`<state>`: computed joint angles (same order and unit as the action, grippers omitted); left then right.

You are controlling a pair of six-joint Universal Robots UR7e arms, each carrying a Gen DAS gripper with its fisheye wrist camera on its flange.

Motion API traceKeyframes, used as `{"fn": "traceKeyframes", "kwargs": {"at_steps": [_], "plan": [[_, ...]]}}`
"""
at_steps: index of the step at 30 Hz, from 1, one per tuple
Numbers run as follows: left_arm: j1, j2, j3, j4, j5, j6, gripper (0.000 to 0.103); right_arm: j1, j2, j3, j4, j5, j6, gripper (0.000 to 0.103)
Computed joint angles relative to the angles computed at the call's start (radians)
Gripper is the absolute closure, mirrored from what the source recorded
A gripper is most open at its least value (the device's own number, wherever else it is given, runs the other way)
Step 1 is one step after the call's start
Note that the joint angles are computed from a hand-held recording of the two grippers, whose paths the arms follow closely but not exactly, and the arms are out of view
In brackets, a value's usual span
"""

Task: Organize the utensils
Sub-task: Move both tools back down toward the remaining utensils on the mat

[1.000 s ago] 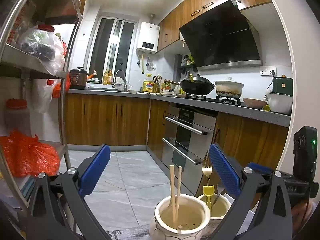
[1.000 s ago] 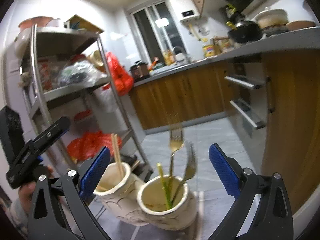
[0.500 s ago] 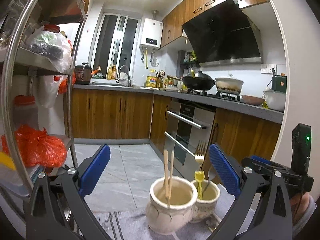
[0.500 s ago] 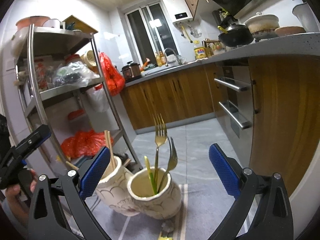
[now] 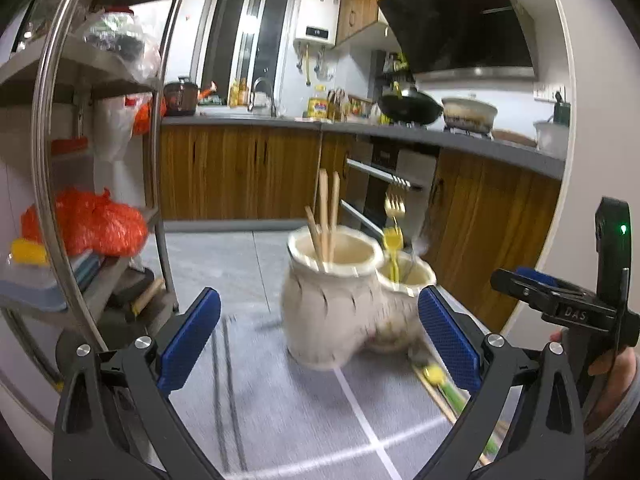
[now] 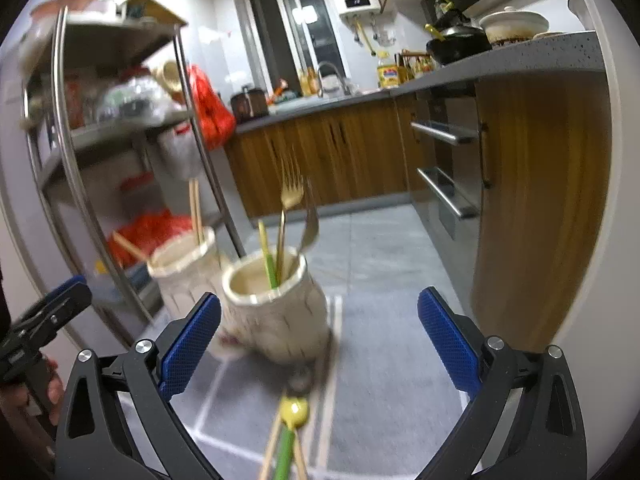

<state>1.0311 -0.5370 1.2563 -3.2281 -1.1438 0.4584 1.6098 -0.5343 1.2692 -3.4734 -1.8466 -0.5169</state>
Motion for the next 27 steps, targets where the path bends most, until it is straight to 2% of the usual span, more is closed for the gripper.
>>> {"fn": "traceKeyframes", "kwargs": {"at_steps": [6,13,19,27], "plan": [[-0.005,0.002,0.056,0.023,0.028,-0.01,0.005,0.009,0.016,0.025,0.065,-0.115,-0.072,0.005],[-0.006,0.013,0.075,0.03,0.049,0.017,0.005,0.011,0.023,0.041,0.116,-0.18,-0.097,0.005],[-0.006,0.021,0.064,0.103,0.086,0.011,0.005,0.012,0.017,0.036,0.169,-0.189,-0.089,0.005],[0.005,0.009,0.067,0.12,0.053,-0.015,0.006,0.016,0.029,0.002,0.255,-0.209,-0.086,0.005]]}}
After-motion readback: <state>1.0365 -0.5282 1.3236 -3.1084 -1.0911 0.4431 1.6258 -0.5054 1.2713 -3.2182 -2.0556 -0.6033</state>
